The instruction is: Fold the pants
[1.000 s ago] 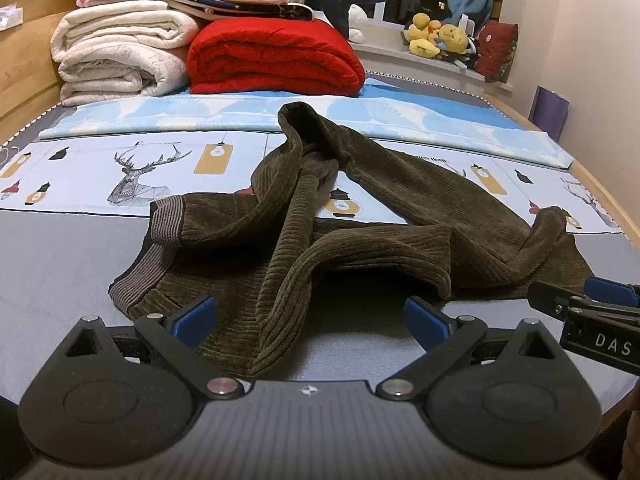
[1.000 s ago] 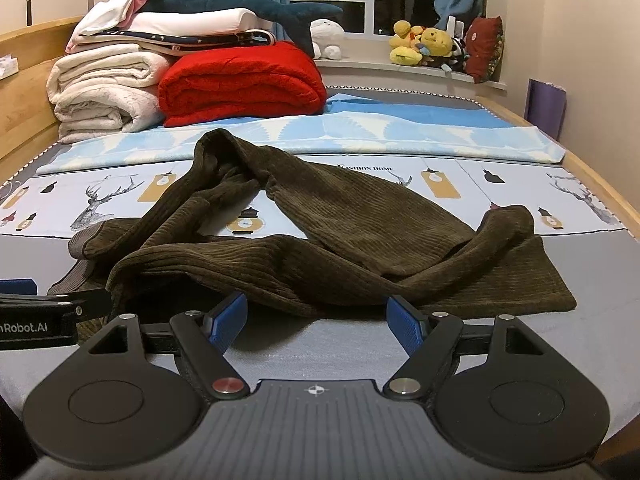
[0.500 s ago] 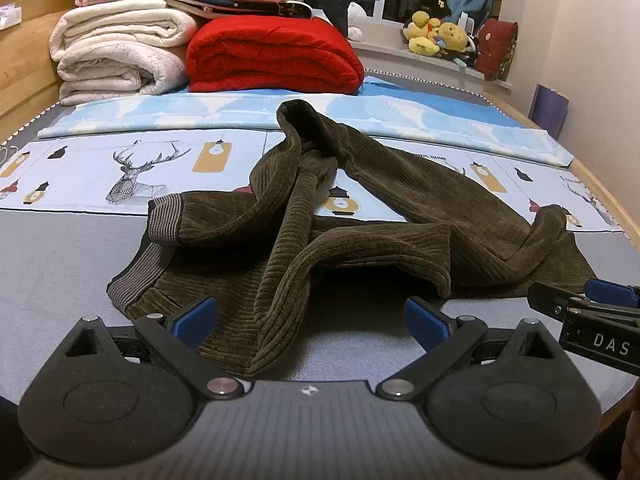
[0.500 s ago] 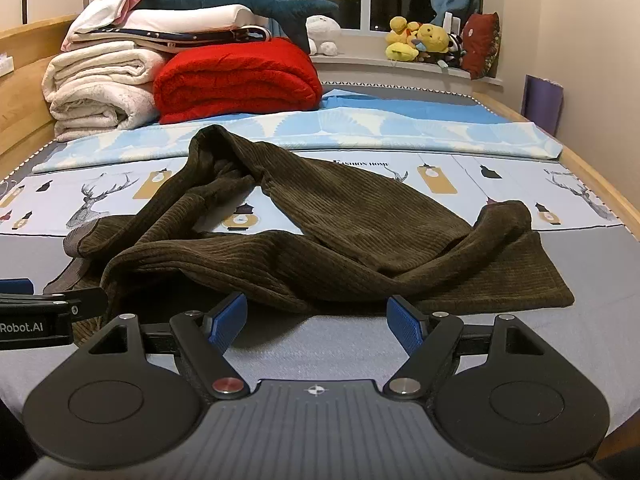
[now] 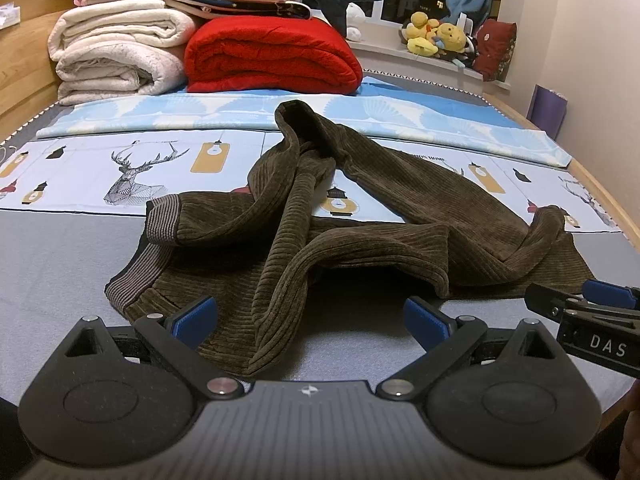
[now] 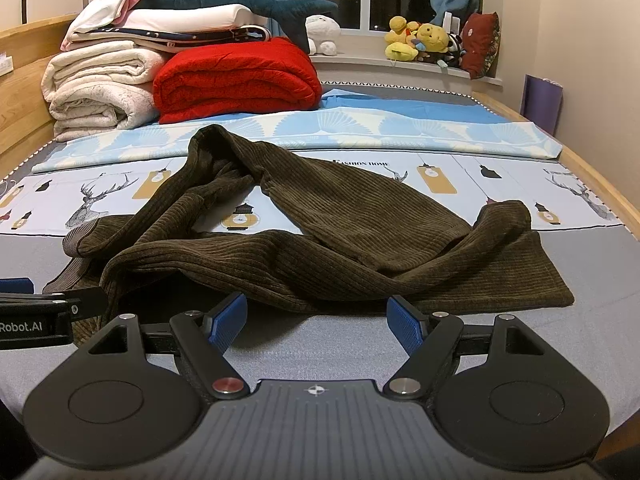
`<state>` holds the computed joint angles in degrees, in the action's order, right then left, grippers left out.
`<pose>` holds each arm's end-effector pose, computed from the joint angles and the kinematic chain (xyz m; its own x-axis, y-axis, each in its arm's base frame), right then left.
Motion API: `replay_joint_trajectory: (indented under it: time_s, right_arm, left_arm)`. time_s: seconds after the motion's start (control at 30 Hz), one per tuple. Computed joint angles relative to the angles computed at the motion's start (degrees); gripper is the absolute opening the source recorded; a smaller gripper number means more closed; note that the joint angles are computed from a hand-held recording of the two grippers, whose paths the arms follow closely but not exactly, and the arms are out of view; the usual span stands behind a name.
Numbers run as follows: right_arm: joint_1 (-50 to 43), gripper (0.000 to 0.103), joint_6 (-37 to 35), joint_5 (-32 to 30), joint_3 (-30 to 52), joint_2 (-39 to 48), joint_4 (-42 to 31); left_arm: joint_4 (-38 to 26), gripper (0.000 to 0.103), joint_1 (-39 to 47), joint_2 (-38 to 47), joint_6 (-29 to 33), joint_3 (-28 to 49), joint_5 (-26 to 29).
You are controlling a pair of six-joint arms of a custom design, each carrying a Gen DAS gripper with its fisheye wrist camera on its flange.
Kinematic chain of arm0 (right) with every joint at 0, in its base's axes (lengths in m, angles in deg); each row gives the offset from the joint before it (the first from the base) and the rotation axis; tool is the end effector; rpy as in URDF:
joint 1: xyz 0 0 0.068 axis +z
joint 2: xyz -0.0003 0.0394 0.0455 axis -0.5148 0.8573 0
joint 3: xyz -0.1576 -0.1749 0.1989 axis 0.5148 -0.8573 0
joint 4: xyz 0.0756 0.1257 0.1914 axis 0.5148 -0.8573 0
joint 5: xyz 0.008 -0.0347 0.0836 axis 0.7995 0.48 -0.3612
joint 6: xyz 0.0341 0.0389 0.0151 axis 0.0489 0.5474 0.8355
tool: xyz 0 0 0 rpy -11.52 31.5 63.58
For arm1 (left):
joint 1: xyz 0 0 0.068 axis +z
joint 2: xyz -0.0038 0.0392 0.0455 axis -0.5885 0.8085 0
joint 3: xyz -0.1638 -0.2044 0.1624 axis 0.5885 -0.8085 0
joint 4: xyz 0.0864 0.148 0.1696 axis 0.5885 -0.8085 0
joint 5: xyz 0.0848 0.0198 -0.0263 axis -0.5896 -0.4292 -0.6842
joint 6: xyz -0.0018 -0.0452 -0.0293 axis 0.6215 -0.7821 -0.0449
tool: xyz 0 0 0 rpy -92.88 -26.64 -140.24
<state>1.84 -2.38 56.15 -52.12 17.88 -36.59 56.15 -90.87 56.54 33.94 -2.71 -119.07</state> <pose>0.1556 0.0795 0.2514 -0.5194 0.1572 -0.8400 0.1218 0.9865 0.1093 0.1937 -0.2416 0.2861 -0.6439 0.0548 -0.7632 0.1367 0.9896 -0.0442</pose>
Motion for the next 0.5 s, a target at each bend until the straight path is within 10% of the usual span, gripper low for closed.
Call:
replay_joint_trajectory:
  time_s: [0.27, 0.37, 0.5]
  right_arm:
    - [-0.08, 0.079, 0.32, -0.33, 0.31, -0.01, -0.75]
    - [-0.68, 0.076, -0.16, 0.57, -0.62, -0.87, 1.44]
    - [-10.72, 0.019, -3.33, -6.3, -3.52, -8.69, 7.13]
  left_arm:
    - [0.02, 0.098, -0.07, -0.02, 0.26, -0.01, -0.13]
    - [1.82, 0.068, -0.11, -0.86, 1.84, -0.81, -1.43]
    - [6.1, 0.023, 4.24, -5.34, 9.21, -2.2, 2.87]
